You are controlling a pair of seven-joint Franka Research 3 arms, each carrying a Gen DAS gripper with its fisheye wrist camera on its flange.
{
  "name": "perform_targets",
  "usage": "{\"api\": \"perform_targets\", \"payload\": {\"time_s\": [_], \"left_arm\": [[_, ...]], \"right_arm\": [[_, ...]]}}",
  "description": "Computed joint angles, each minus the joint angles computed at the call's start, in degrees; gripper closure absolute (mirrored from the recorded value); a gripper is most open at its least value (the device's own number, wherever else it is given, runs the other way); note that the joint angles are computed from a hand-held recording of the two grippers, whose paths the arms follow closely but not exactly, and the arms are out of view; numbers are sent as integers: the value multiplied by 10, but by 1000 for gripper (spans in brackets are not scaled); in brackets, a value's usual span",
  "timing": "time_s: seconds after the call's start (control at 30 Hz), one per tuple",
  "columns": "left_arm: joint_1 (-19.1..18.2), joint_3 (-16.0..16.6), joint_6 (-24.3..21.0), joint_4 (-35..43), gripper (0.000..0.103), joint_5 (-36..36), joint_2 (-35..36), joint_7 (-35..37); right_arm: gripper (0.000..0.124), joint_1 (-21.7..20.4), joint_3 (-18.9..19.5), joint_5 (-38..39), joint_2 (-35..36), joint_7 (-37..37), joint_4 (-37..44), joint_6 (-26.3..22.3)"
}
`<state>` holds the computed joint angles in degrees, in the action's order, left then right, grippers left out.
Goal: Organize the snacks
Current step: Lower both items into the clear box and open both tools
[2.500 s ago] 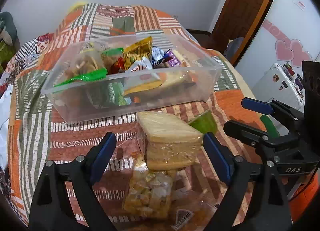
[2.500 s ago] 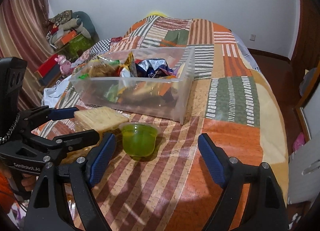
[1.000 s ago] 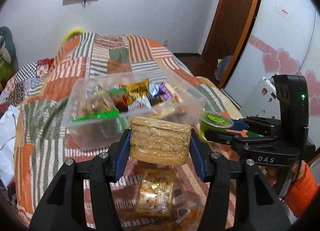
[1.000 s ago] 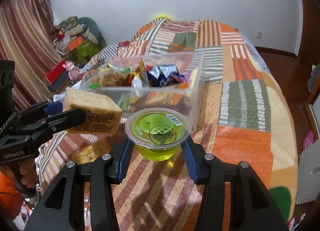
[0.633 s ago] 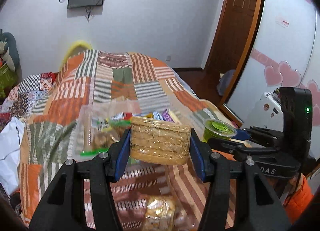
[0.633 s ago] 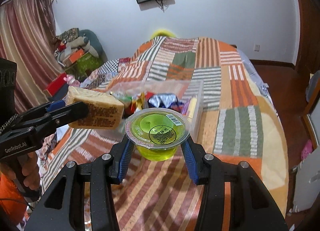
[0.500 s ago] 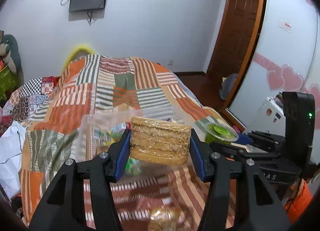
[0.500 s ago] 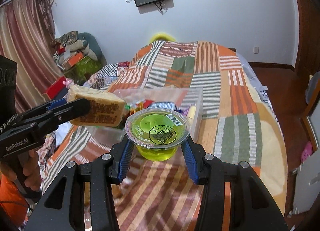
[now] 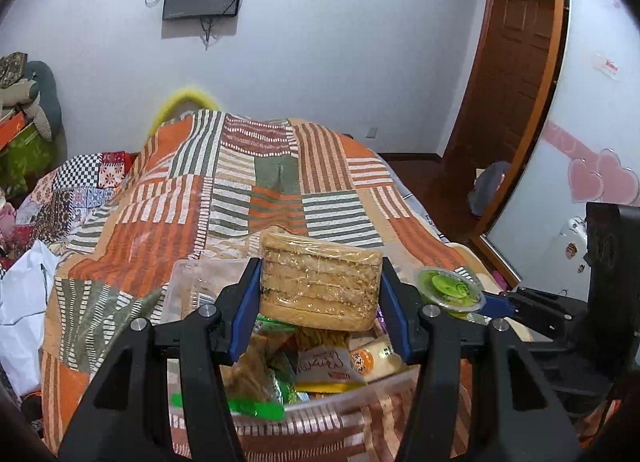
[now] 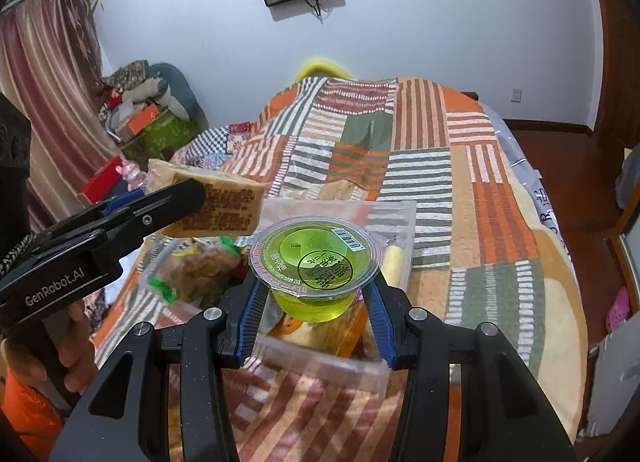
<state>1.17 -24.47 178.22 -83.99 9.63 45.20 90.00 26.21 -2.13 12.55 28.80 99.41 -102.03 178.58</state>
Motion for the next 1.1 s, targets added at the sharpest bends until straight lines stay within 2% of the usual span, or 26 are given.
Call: {"api": "perform_targets", "payload": {"time_s": [0.07,0.1,0.2,0.33,0.43,0.53,0.63,0.77,0.83,1.0,1.1], "left_arm": [[-1,-5,-16,20,48,-2,15,4],[-6,-2,-22,30,48,-4,22,4],[-29,22,-37,60,48,-7,38,-1],[-40,31,-66,90,48,-17,58,0],[-40,29,-83,101,48,-31,67,4],[-30,14,-98,103,48,-45,70,23],[-34,22,-89,89,48,-50,60,31],[-34,26,-94,72,48,-55,44,36],[-33,30,-88,59,47,-55,34,35],[-7,6,-64,2,41,-61,0,53],[8,-6,-43,-35,37,-61,-23,58]], "right_arm": [[80,8,-11,-7,11,5,17,-17],[80,-3,2,-7,15,-5,23,-24],[80,2,-4,-13,29,3,40,-41],[80,-3,0,-18,39,5,50,-54],[80,-2,-2,-23,43,10,55,-65],[80,5,-11,-34,44,18,57,-69],[79,-14,14,-29,43,2,61,-80],[79,8,-11,-48,42,20,62,-91],[79,8,-12,-53,40,25,61,-94],[74,-7,5,-48,21,21,35,-77],[72,8,-11,-55,6,33,15,-60]]}}
